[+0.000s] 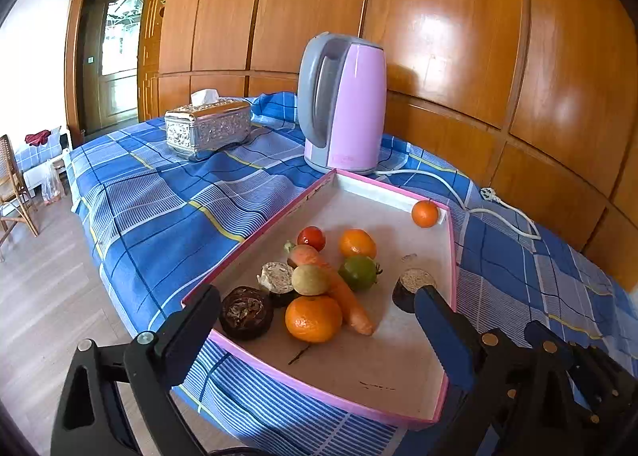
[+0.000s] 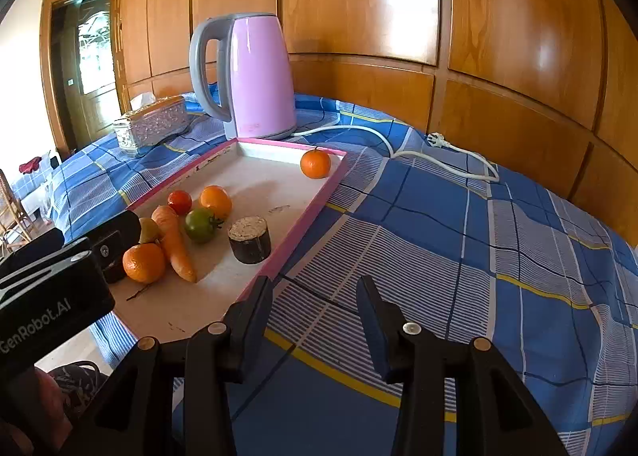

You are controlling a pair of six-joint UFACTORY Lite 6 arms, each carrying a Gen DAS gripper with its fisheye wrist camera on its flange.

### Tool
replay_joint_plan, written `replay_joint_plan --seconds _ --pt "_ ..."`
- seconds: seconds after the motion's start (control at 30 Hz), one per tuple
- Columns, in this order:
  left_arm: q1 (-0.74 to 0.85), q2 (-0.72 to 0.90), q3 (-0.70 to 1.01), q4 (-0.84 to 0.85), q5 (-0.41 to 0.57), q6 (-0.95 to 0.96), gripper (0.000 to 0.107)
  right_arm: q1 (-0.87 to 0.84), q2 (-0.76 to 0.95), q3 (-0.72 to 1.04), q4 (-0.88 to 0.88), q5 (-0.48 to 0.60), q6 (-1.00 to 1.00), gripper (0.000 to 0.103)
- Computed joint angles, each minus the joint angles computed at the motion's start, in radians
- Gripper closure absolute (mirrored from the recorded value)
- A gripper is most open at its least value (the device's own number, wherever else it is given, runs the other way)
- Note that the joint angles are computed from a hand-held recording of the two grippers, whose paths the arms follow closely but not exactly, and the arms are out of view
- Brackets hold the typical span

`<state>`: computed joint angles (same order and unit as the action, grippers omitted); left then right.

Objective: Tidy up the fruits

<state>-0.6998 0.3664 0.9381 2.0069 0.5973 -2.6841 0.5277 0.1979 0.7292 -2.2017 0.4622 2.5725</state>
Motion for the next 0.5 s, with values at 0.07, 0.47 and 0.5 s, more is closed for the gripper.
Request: replay_joint_plan --seconds 0.07,0.47,0.5 --pt "-0.001 0.01 0.011 -0.011 -0.002 0.012 0.008 -0.001 0.008 0.005 -0.001 0.0 0.002 0.059" --pt "-0.004 0.045 0.052 -0.062 -0.009 0.063 0.008 0.0 0.029 0.016 -0.004 0.008 0.012 0.058" --pt "-0.005 0.046 0.053 -0.067 -0.008 0.067 0.008 -0.001 0.028 0.016 -0.005 0.008 0.014 0.058"
